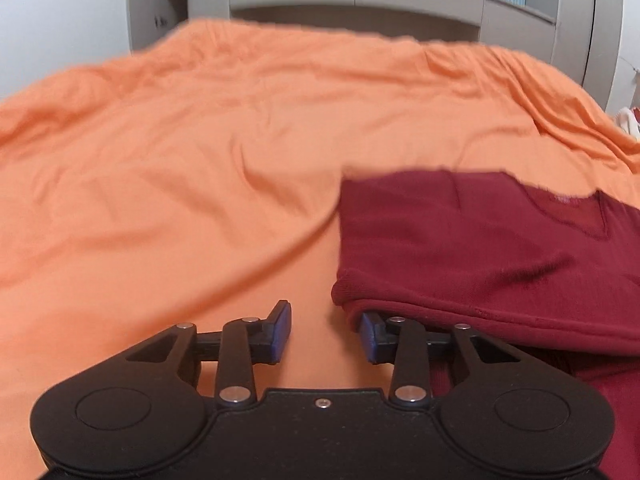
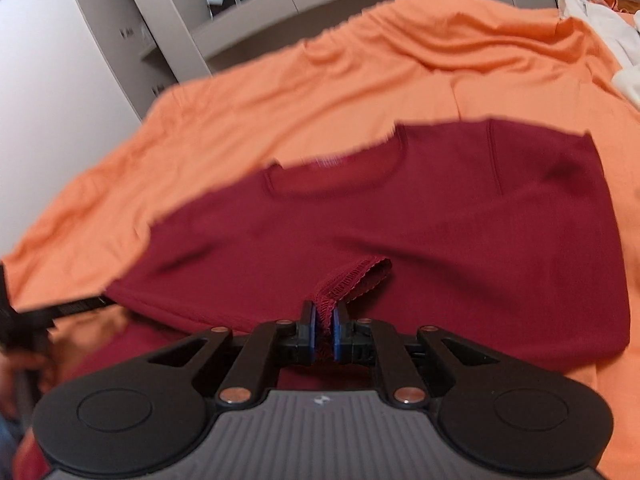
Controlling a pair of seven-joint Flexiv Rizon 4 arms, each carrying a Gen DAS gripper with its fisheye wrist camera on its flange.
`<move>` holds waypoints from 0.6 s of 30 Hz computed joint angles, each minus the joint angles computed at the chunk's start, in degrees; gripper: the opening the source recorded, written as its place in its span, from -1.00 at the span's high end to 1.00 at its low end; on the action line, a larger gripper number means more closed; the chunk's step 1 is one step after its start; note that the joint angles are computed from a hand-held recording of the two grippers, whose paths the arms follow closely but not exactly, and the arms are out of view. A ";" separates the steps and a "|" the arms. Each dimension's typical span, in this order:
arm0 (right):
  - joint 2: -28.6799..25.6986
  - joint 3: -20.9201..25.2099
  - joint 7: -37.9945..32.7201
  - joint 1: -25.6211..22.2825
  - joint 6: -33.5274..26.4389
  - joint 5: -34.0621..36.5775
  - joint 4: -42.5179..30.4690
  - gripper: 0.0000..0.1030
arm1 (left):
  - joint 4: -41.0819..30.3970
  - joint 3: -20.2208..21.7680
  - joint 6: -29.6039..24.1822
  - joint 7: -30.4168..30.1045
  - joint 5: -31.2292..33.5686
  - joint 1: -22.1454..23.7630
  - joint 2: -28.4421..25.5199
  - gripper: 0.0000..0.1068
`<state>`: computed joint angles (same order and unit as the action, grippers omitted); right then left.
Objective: Fold small clothes
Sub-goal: 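Grasp the sweater side edge with the right gripper and fold it inward, then open the right gripper and move it toward the sweater hem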
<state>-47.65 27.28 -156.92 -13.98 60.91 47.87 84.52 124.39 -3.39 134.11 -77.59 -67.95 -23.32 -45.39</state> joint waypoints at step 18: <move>0.56 1.30 -2.41 2.10 15.01 -7.25 5.33 -0.87 | -0.70 -1.23 -0.69 2.16 -3.96 0.24 1.73 -0.91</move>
<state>-47.09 28.57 -159.32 -11.88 75.92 40.62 89.84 123.70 -4.62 133.42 -75.43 -71.91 -23.08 -43.67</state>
